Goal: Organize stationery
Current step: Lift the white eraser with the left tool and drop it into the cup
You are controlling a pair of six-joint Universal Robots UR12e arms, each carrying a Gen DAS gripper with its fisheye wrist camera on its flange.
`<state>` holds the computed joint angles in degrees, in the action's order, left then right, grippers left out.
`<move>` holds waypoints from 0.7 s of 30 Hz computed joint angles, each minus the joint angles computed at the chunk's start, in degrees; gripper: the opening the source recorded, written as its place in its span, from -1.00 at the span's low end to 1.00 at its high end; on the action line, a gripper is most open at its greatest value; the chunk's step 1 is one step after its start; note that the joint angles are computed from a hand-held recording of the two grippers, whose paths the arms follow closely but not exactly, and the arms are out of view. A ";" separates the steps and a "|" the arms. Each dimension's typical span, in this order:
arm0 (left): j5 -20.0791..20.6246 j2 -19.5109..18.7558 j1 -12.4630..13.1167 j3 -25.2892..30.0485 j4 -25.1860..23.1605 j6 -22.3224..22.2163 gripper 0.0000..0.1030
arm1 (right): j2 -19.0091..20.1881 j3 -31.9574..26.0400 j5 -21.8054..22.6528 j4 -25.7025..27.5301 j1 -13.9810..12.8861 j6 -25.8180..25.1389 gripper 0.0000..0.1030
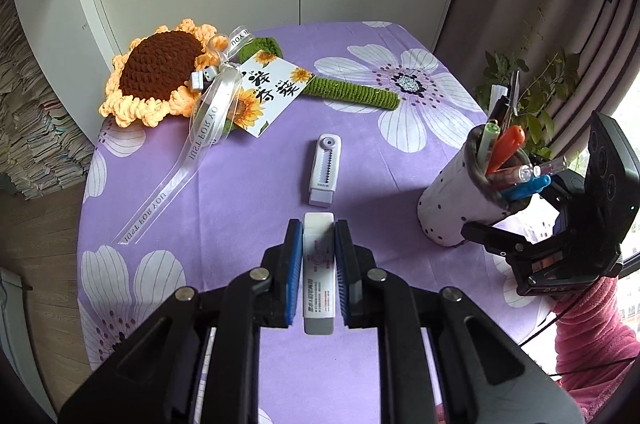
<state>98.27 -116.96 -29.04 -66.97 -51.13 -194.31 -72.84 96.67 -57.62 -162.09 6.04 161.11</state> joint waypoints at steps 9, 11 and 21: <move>-0.98 -2.24 0.40 1.89 -7.29 -0.30 -0.72 | 0.01 -0.03 0.03 0.03 -0.03 0.01 0.43; -0.59 -3.13 0.46 2.67 -10.57 -0.62 -0.72 | 0.00 -0.03 0.04 0.04 -0.03 0.02 0.43; 2.07 -5.31 -0.18 5.93 -16.40 1.36 -0.69 | 0.01 -0.03 0.02 0.01 -0.03 0.04 0.43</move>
<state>100.34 -122.28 -29.22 -61.05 -67.53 -192.95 -72.83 96.64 -57.60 -162.08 6.01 161.14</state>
